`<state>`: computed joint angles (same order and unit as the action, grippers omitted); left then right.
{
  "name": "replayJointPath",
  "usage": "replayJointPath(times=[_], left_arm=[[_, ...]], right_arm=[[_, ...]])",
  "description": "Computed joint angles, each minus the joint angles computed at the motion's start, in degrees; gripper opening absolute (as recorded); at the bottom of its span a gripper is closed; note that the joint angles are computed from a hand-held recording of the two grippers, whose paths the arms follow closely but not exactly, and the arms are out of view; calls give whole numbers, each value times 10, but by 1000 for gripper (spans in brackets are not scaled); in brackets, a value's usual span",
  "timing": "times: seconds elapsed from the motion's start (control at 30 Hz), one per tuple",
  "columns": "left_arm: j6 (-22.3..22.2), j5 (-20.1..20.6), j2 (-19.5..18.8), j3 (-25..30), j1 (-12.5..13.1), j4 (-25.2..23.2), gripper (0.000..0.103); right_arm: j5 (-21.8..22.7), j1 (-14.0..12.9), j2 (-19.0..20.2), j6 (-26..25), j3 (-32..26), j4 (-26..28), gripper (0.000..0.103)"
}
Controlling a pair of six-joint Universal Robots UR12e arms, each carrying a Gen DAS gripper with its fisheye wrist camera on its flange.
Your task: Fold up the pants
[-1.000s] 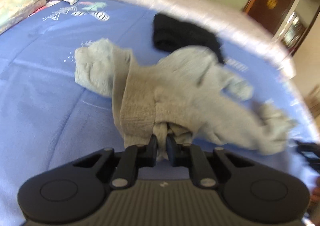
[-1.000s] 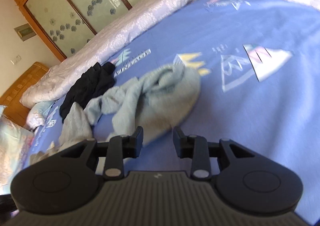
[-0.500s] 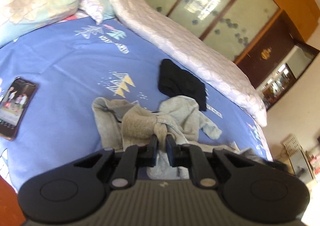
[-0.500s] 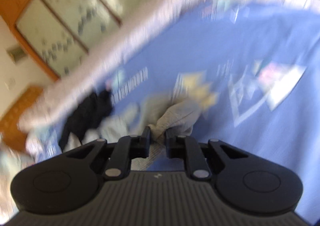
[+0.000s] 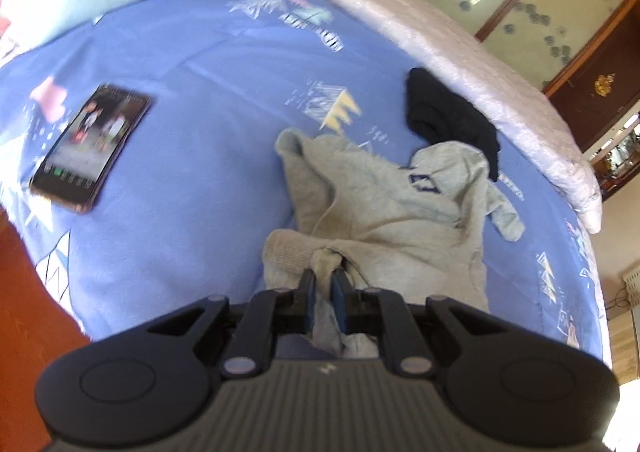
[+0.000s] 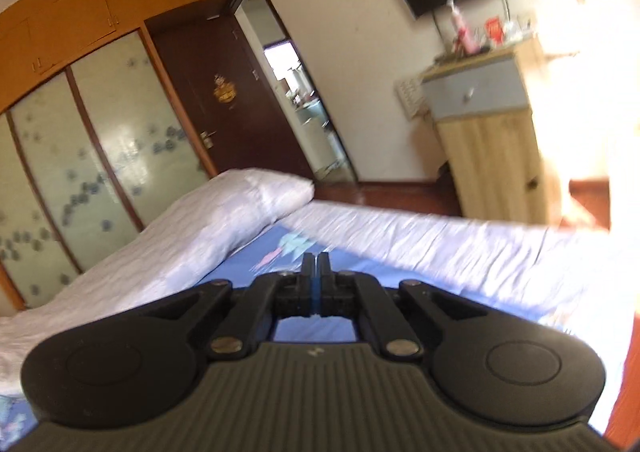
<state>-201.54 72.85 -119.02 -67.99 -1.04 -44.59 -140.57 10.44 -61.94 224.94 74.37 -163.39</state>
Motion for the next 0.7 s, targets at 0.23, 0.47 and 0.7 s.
replayJointPath(times=[0.23,0.47,0.7], left_arm=[[47,21,-2,0,-13,-51,47],[65,13,0,-7,-13,-65,58],[69,6,-2,-10,-12,-80,58]], right_arm=[[227,-3,-20,-29,46,-60,16],[488,28,12,-244,31,19,59],[599,37,106,-337,-131,194,62]])
